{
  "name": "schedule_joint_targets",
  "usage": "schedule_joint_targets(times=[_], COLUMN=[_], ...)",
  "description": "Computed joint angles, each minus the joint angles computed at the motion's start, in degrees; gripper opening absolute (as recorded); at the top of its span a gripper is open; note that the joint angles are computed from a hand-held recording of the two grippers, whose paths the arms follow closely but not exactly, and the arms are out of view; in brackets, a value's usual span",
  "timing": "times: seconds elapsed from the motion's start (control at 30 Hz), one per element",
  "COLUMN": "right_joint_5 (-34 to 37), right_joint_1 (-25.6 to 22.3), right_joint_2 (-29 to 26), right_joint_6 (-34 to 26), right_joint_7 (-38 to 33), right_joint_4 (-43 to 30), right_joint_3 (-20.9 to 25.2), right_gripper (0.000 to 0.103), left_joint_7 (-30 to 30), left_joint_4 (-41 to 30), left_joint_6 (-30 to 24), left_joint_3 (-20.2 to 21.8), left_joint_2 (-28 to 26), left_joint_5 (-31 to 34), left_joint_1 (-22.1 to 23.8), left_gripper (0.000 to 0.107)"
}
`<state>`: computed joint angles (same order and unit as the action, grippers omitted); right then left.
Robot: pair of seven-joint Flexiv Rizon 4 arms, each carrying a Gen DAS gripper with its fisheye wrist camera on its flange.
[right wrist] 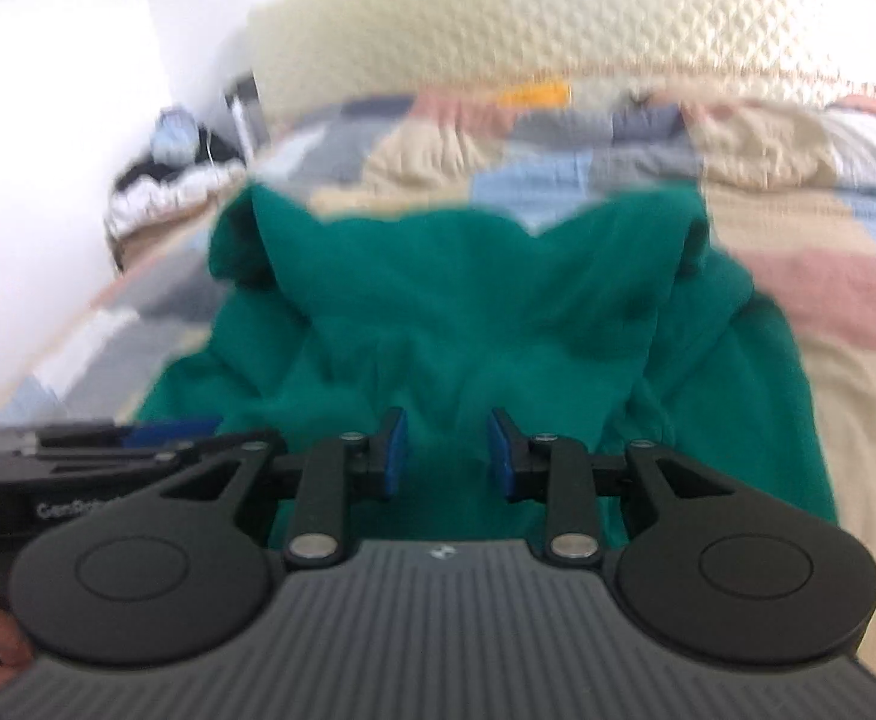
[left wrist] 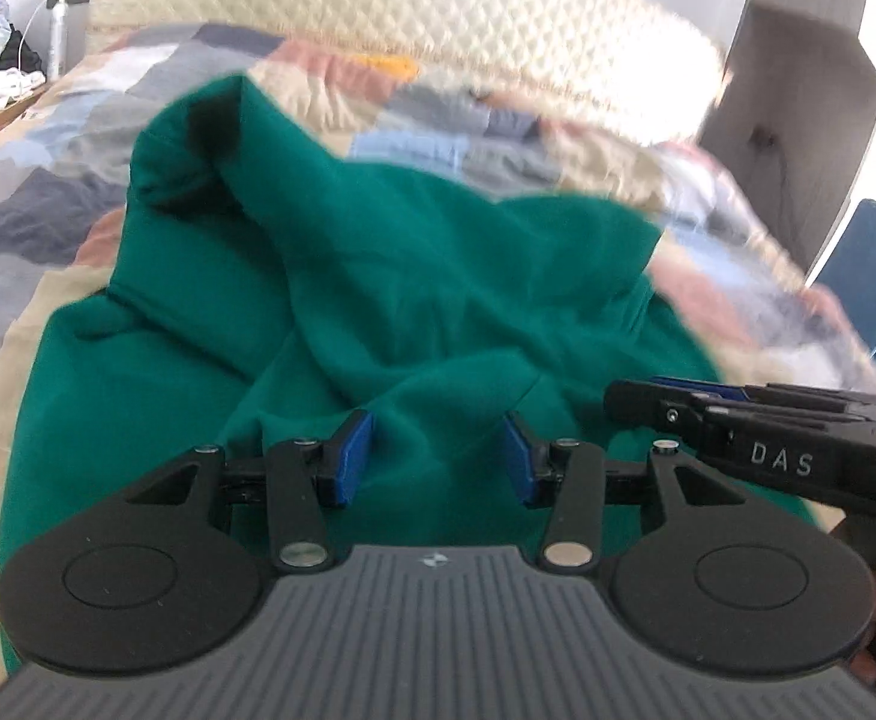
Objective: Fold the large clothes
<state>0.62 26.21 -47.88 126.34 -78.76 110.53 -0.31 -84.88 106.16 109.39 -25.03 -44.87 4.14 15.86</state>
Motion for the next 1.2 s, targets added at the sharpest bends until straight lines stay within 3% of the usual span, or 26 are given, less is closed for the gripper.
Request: schedule_joint_targets(times=[0.13, 0.33, 0.43, 0.6, 0.8, 0.97, 1.03, 1.07, 1.17, 1.2], right_joint_5=[-3.35, -5.18, -5.15, -8.72, -3.25, 4.06, 5.35, 5.41, 6.75, 6.35], right_joint_1=[-2.84, -2.78, -3.12, -8.68, -6.80, -4.55, -6.14, -7.35, -9.80, -11.25], right_joint_2=[-2.16, -4.08, -3.12, -0.26, 4.95, 8.86, 9.29, 9.35, 8.83, 8.47], right_joint_6=[-5.22, -5.35, -4.15, -1.99, 2.19, -1.05, -2.54, -3.43, -5.25, -5.31], right_joint_7=[3.16, 4.01, 4.49, 8.19, 8.71, 10.16, 12.54, 14.07, 19.46, 21.30], right_joint_4=[-2.76, -4.07, -2.56, 1.18, 8.02, 12.15, 12.83, 12.94, 12.59, 12.56], right_joint_3=[2.18, 1.69, 2.13, 6.36, 3.74, 0.16, 0.65, 1.18, 1.98, 2.88], right_gripper=[0.030, 0.029, 0.029, 0.031, 0.033, 0.033, 0.034, 0.038, 0.068, 0.071], left_joint_7=[0.33, 2.31, 1.80, -2.74, -10.17, -15.45, -17.14, -18.28, -21.24, -22.25], left_joint_4=[-2.15, -5.10, -3.10, 2.57, 10.56, 16.83, 18.70, 19.73, 21.26, 21.51], left_joint_6=[-1.56, -2.82, -1.53, 1.31, 3.71, 2.37, 1.57, 1.21, -0.83, -1.26], left_joint_3=[2.99, 7.36, 4.40, 4.63, 5.00, 10.20, 12.51, 12.57, 11.89, 10.44], left_joint_2=[-1.44, -2.94, -2.10, 3.04, 11.09, 17.09, 18.51, 18.99, 19.53, 19.28], left_joint_5=[-2.34, -5.08, -4.71, -5.36, -3.97, -4.70, -6.13, -6.39, -7.19, -6.99], left_joint_1=[-3.12, -7.46, -4.83, -3.63, -0.02, -0.27, -1.04, -0.25, 2.40, 4.28], left_gripper=[0.052, 0.053, 0.053, 0.053, 0.053, 0.053, 0.054, 0.058, 0.061, 0.061])
